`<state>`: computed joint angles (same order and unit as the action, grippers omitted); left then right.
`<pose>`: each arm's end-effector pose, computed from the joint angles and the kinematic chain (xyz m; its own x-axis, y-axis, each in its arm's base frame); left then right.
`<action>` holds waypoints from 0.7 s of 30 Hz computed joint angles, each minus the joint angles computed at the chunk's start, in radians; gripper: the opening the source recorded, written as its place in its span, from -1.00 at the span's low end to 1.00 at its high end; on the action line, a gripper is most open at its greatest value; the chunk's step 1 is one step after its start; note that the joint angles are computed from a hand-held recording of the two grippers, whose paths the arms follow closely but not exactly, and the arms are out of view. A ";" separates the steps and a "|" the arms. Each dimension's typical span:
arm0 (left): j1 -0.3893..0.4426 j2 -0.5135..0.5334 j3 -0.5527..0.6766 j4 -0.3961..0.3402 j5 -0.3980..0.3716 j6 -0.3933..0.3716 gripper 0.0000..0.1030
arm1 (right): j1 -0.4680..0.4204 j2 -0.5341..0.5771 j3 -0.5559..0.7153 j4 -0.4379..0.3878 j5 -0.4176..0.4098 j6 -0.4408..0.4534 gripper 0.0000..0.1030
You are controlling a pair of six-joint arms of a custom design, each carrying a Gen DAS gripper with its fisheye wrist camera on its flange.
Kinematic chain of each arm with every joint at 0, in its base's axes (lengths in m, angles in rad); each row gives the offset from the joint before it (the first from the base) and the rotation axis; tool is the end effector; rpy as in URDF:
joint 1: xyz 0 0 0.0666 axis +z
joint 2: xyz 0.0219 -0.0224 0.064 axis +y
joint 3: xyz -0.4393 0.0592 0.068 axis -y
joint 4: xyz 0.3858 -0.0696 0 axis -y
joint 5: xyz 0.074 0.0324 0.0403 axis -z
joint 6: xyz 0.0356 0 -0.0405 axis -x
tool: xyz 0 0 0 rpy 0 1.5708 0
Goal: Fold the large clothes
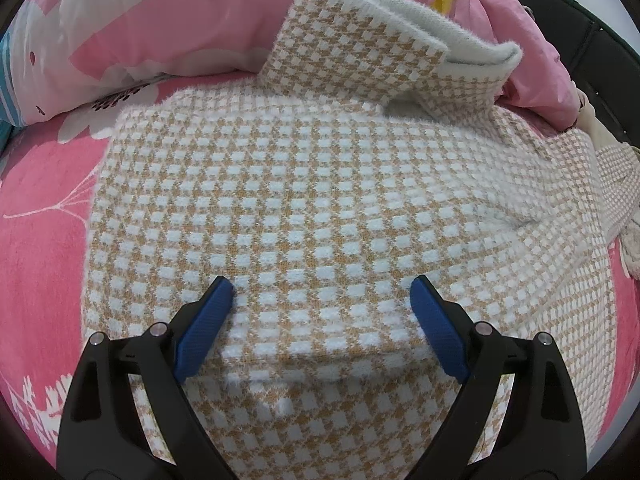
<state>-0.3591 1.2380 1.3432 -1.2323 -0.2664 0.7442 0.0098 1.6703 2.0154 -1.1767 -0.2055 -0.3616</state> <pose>0.3520 -0.1226 0.5106 -0.7800 -0.4052 -0.4768 -0.4012 0.9086 -0.1159 0.5693 0.0124 0.6109 -0.7432 0.3391 -0.5768 0.1239 0.9169 0.3794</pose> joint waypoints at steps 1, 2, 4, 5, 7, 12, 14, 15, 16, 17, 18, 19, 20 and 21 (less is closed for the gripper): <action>-0.001 0.002 0.001 0.000 -0.002 0.004 0.69 | 0.000 -0.005 0.003 0.003 0.002 0.009 -0.88; -0.003 0.004 0.001 0.000 -0.005 0.008 0.69 | 0.000 -0.009 0.011 0.001 0.002 0.018 -0.88; -0.005 0.004 0.001 -0.001 -0.008 0.017 0.69 | -0.001 -0.005 0.033 -0.018 -0.016 0.030 -0.89; -0.006 0.005 0.000 0.000 -0.008 0.020 0.69 | -0.002 0.002 0.046 -0.036 -0.028 0.031 -0.88; -0.006 0.006 0.001 -0.003 -0.007 0.025 0.69 | -0.003 0.020 0.066 -0.078 -0.047 0.014 -0.79; 0.001 0.007 0.007 -0.009 0.008 0.026 0.70 | -0.004 0.041 0.051 -0.085 -0.019 -0.047 0.03; 0.006 0.010 0.011 -0.014 0.016 0.019 0.70 | -0.001 0.066 0.068 -0.105 -0.010 -0.048 0.03; 0.008 0.010 0.013 -0.015 0.019 0.017 0.70 | 0.002 0.077 0.077 -0.113 -0.001 -0.047 0.03; 0.009 0.011 0.013 -0.016 0.022 0.016 0.71 | 0.005 0.085 0.083 -0.116 0.006 -0.046 0.03; 0.011 0.012 0.015 -0.016 0.024 0.014 0.71 | 0.009 0.092 0.085 -0.113 0.012 -0.043 0.00; 0.011 0.012 0.015 -0.017 0.024 0.013 0.71 | 0.013 0.095 0.085 -0.109 0.027 -0.038 -0.30; 0.011 0.012 0.015 -0.017 0.023 0.014 0.71 | 0.017 0.099 0.086 -0.110 0.036 -0.030 -0.45; 0.012 0.012 0.016 -0.017 0.023 0.013 0.71 | 0.020 0.095 0.078 -0.100 0.034 -0.029 -0.63; 0.012 0.012 0.016 -0.017 0.023 0.012 0.72 | 0.026 0.084 0.066 -0.084 0.047 -0.026 -0.72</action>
<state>-0.3469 1.2499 1.3587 -1.2494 -0.2429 0.7559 0.0355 1.7545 2.0811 -1.2606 -0.1589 -0.3879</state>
